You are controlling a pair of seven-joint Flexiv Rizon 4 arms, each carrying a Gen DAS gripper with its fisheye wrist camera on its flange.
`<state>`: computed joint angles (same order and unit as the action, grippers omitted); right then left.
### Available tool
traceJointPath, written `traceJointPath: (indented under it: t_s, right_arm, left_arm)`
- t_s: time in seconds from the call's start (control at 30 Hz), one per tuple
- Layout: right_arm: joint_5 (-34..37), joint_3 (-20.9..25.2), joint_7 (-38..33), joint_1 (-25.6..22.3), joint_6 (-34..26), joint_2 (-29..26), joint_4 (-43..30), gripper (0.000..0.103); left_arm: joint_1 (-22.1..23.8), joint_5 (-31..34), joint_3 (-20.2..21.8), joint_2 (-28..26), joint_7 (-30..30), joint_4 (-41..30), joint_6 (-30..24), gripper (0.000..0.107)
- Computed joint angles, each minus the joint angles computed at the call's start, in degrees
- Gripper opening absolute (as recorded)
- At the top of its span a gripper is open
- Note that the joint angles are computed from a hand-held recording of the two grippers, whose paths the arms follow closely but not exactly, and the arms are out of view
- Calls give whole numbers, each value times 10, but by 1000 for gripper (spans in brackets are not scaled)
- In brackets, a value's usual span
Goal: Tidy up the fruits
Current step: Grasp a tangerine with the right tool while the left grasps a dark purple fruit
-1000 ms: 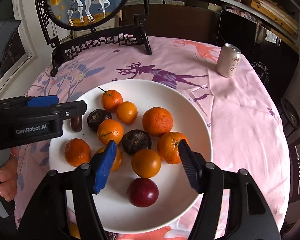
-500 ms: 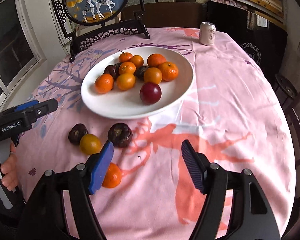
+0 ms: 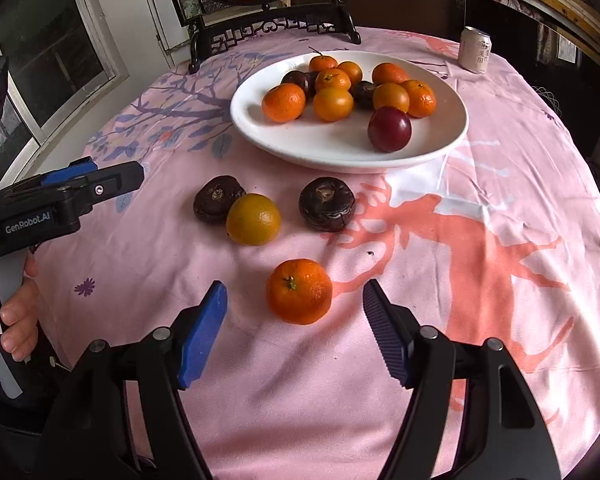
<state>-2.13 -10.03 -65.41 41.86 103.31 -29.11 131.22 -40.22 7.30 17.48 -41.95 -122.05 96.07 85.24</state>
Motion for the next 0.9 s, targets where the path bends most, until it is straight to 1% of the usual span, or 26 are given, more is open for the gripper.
traceJointPath:
  t_s: [0.03,0.07,0.1,0.13,0.2,0.23,0.3,0.37,0.4,0.47,0.5,0.53,0.57,0.77,0.83,0.87,0.9]
  right_arm:
    - [-6,10,-1,-11,-6,-4,-6,64]
    - [-14,29,-2,-30,-12,-9,-13,50]
    - [-18,30,-1,-32,-19,-14,-18,46]
    - [-22,24,6,-29,-20,-21,-21,38]
    - [-18,44,4,-49,-16,-20,-22,37]
    - [-19,34,10,-41,-9,-15,-15,37]
    - [-1,-13,10,5,6,-3,5,37]
    - [14,-29,8,17,15,6,16,37]
    - [19,-28,6,14,19,10,21,37]
    - [26,-11,3,-4,27,15,28,37]
    - [28,2,2,-18,32,16,31,37]
    - [28,19,2,-36,34,16,31,37]
    - [27,35,1,-53,37,16,31,37]
    - [24,84,0,-109,53,15,34,37]
    - [26,87,0,-113,56,16,35,37]
    - [29,83,0,-110,55,17,35,37]
    - [30,84,-1,-111,56,18,35,37]
  left_arm:
    - [0,2,0,1,2,2,-2,92]
    - [0,3,1,1,3,3,-3,92]
    - [2,4,-1,0,6,4,-5,92]
    - [6,5,-5,-1,10,3,-9,92]
    - [14,7,-17,-5,22,-1,-18,92]
    - [19,6,-25,-9,29,-5,-22,92]
    - [28,6,-41,-22,47,-21,-33,92]
    - [20,10,-34,-42,52,-51,-64,92]
    - [24,10,-41,-51,60,-67,-80,92]
    - [39,10,-64,-61,76,-82,-91,92]
    - [42,9,-69,-67,81,-94,-101,92]
    - [37,12,-65,-73,79,-105,-112,93]
    - [36,16,-62,-76,74,-110,-110,93]
    - [47,20,-81,-91,80,-144,-126,93]
    - [56,14,-93,-96,86,-149,-123,93]
    - [55,13,-94,-99,86,-153,-121,92]
    - [55,14,-94,-102,87,-156,-118,88]
